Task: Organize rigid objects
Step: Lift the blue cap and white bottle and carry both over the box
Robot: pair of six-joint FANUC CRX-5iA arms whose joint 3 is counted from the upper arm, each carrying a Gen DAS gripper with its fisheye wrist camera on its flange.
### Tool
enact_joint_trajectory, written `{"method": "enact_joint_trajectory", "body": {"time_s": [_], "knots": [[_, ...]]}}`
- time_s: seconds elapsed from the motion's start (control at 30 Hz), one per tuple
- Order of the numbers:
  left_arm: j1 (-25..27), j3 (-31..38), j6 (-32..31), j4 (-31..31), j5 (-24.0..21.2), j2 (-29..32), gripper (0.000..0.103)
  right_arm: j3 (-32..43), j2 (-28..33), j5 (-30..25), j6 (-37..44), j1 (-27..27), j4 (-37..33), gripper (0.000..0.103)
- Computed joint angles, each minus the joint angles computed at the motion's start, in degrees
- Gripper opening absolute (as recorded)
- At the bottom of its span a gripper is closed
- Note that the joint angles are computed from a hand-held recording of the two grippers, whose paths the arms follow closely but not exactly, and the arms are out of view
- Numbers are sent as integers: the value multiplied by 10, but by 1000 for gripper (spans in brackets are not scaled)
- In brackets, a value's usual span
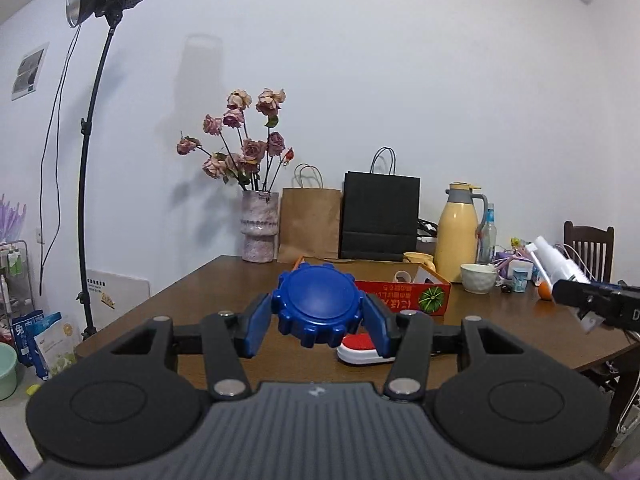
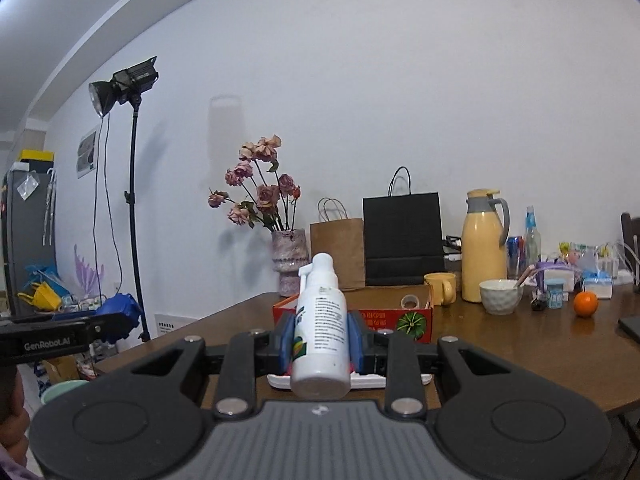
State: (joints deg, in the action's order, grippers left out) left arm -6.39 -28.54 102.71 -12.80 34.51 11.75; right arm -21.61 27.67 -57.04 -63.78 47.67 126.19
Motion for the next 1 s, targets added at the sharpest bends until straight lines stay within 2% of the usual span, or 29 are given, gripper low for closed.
{"method": "enact_joint_trajectory", "body": {"time_s": [0.2, 0.33, 0.43, 0.5, 0.7, 0.87, 0.93, 1.0], "knots": [[0, 1, 0, -6, 9, 2, 51, 6, 4, 0, 6, 0, -2, 27], [0, 15, -10, 10, 34, 19, 51, 24, 16, 10, 13, -9, -7, 27], [2, 45, -10, -7, 54, 42, 51, 44, 28, 16, 19, -25, -4, 27], [-1, 62, -25, 17, 73, 66, 51, 58, 34, 29, 20, -37, -2, 27], [-13, 149, -12, 51, 36, 130, 51, 110, 62, 75, 22, -83, 24, 27], [-18, 238, 11, 37, -18, 178, 51, 169, 97, 120, 32, -120, 28, 27], [-20, 274, 13, 32, -22, 201, 51, 197, 112, 142, 39, -136, 31, 27], [-21, 322, 26, 8, -55, 221, 51, 226, 127, 169, 49, -150, 28, 27]]}}
